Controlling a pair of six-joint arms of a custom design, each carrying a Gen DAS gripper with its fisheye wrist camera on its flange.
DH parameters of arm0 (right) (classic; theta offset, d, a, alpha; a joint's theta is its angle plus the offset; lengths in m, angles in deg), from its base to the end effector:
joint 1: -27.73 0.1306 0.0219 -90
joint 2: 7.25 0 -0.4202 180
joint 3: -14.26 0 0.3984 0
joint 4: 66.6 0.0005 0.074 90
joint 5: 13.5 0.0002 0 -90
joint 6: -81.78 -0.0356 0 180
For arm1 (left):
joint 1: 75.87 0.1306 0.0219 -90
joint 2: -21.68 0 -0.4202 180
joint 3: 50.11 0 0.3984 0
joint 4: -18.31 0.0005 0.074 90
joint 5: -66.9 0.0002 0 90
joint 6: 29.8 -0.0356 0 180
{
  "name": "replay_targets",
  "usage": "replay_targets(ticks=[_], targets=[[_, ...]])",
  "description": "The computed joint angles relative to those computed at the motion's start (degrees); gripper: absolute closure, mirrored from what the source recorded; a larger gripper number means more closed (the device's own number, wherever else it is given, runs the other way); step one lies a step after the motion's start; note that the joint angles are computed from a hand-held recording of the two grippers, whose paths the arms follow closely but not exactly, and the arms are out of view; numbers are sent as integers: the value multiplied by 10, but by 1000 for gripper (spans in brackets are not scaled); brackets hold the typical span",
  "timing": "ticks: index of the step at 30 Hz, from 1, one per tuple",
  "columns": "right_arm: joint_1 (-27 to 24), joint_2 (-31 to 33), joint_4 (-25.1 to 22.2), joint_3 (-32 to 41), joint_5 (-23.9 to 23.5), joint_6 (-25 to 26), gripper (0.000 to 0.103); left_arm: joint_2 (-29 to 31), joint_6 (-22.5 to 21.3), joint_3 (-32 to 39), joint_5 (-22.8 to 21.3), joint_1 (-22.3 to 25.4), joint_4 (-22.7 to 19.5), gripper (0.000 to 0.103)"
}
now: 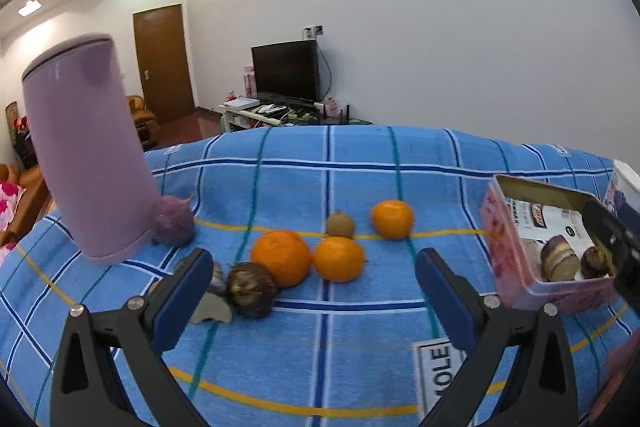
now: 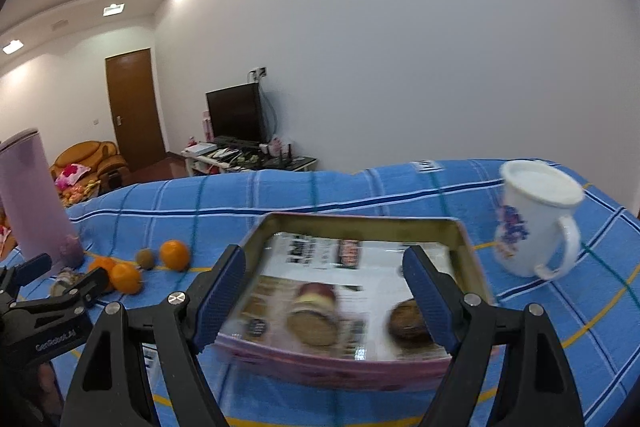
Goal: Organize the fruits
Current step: 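Withdraw both grippers from the tin box back toward the fruit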
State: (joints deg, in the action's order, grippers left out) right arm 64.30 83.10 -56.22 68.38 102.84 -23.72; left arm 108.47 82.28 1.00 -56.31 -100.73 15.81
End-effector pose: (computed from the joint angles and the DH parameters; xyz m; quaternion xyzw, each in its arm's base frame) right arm 0.3639 0.2497 0.2690 -0.0319 0.8333 0.0535 0.5493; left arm 0.3740 -0.1524 0.2535 -0.1039 0.8647 0.0690 0.4865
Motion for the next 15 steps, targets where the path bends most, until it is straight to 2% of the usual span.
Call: replay_targets(ticks=[8, 15], targets=[[45, 41, -8, 41, 3, -4, 21, -10, 2, -9, -4, 26, -10, 0], [67, 69, -22, 75, -7, -11, 21, -9, -12, -8, -15, 43, -21, 0]])
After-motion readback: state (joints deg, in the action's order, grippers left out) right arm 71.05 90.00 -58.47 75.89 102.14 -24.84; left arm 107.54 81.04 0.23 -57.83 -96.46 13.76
